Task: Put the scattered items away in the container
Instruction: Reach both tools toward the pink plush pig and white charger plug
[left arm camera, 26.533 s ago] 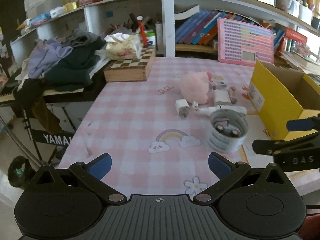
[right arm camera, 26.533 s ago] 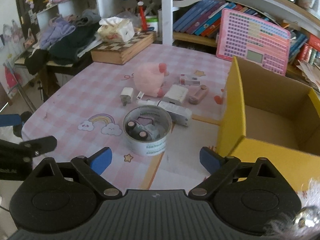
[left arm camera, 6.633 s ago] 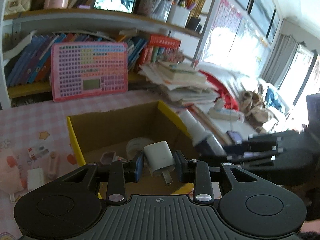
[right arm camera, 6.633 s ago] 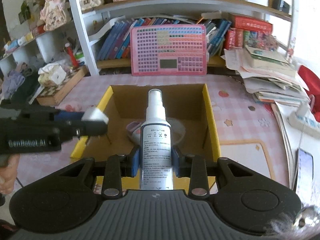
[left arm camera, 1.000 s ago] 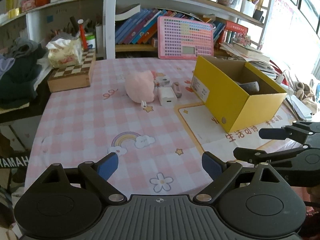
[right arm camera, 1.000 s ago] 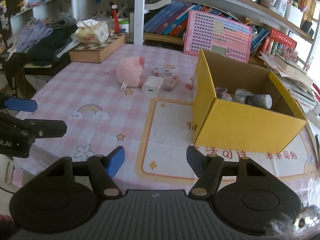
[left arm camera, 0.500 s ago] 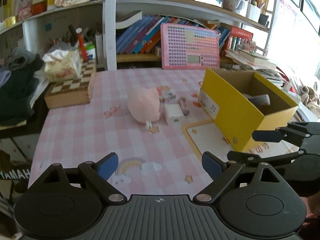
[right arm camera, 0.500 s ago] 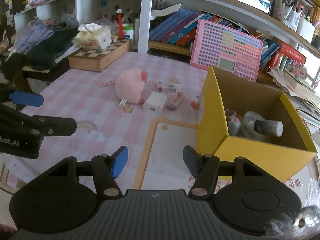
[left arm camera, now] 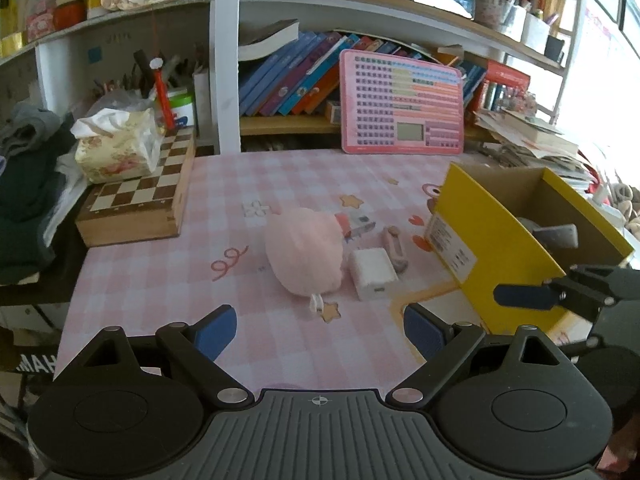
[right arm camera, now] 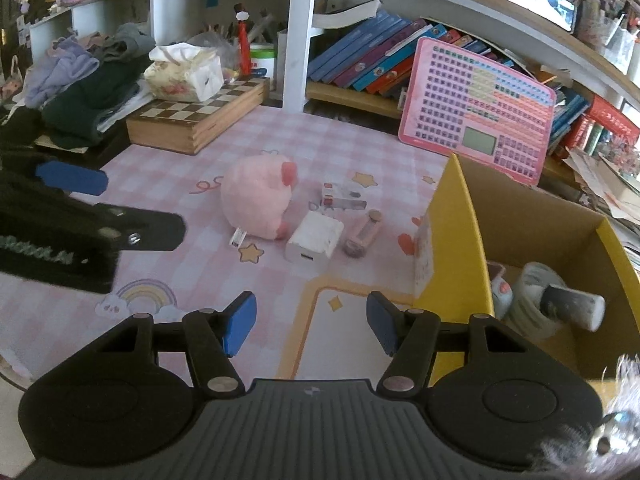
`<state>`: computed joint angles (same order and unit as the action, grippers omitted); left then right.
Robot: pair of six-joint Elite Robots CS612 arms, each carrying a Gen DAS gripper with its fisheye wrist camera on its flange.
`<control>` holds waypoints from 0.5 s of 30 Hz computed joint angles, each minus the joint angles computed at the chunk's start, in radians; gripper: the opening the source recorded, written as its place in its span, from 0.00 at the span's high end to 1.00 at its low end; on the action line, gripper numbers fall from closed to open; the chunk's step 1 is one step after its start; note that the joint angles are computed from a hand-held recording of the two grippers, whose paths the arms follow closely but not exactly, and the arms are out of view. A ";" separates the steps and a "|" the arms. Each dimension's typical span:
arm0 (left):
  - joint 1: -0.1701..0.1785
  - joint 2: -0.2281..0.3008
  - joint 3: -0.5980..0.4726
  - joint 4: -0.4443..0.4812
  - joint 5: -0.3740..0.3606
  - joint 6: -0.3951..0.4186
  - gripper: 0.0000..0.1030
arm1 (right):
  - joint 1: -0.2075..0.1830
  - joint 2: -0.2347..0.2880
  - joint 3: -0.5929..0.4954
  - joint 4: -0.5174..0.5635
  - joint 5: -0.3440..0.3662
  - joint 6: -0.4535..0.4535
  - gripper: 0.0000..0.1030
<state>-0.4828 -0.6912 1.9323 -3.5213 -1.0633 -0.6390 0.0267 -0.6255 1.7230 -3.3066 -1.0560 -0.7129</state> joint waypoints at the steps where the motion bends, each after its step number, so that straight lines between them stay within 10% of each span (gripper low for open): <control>1: 0.007 0.005 -0.012 0.005 -0.007 0.000 0.10 | 0.004 0.005 -0.010 0.007 -0.003 0.001 0.43; 15: 0.097 0.091 -0.191 0.124 -0.098 0.036 0.10 | 0.050 0.063 -0.136 0.127 -0.061 0.086 0.41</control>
